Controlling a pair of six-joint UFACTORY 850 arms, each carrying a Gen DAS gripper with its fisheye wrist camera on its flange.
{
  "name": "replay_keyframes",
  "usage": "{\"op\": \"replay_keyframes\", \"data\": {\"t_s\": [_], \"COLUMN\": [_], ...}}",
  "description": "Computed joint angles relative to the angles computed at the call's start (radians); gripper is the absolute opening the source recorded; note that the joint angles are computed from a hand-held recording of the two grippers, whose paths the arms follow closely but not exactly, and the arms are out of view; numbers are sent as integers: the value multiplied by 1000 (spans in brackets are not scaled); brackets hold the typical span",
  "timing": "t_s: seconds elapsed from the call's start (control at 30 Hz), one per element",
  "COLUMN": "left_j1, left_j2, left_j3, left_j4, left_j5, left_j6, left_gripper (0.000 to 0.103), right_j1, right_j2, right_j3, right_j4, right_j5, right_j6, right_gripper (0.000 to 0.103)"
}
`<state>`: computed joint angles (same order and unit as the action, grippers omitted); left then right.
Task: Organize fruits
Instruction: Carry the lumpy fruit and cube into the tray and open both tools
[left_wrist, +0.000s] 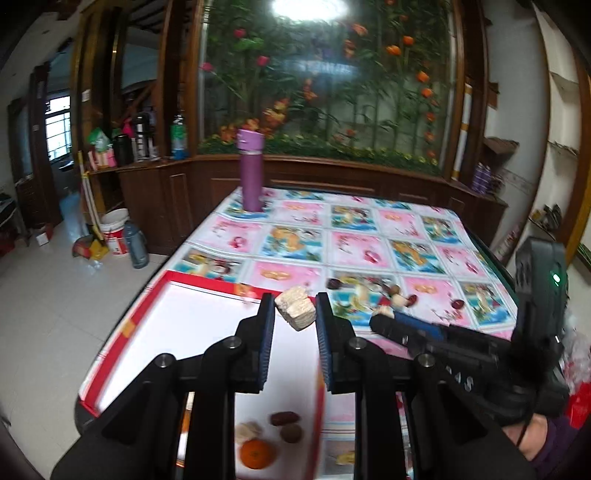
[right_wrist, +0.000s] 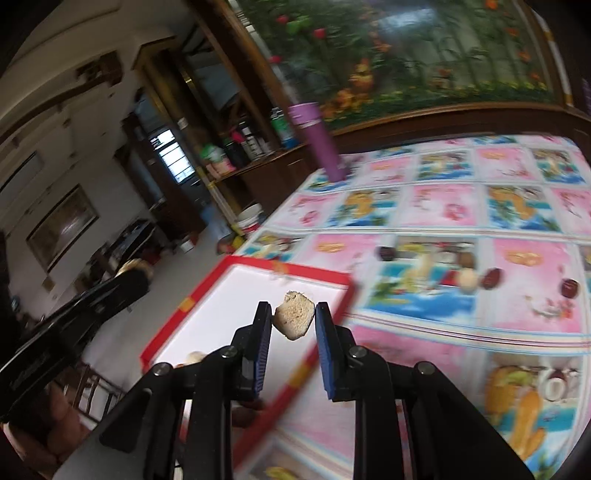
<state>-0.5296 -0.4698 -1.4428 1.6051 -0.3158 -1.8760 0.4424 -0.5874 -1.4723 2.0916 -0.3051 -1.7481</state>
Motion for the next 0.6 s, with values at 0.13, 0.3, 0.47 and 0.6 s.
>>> {"op": "replay_keyframes", "data": {"t_s": [0.13, 0.3, 0.47, 0.6], "left_j1": [19, 42, 60, 73], "left_j2": [21, 33, 29, 17], "left_j3": [30, 55, 74, 84], "left_j4": [46, 62, 20, -38], "left_j5": [-23, -49, -68, -66], "left_j6": [-64, -95, -65, -15], "left_gripper": [24, 24, 24, 24], "right_j1": [27, 64, 99, 112], "right_j2": [-34, -79, -128, -179], "right_j3": [-68, -142, -194, -248], "right_j4": [-180, -359, -580, -796], "right_j5": [-21, -36, -33, -53], "right_j6": [167, 315, 518, 740], "right_gripper": [22, 23, 23, 23]}}
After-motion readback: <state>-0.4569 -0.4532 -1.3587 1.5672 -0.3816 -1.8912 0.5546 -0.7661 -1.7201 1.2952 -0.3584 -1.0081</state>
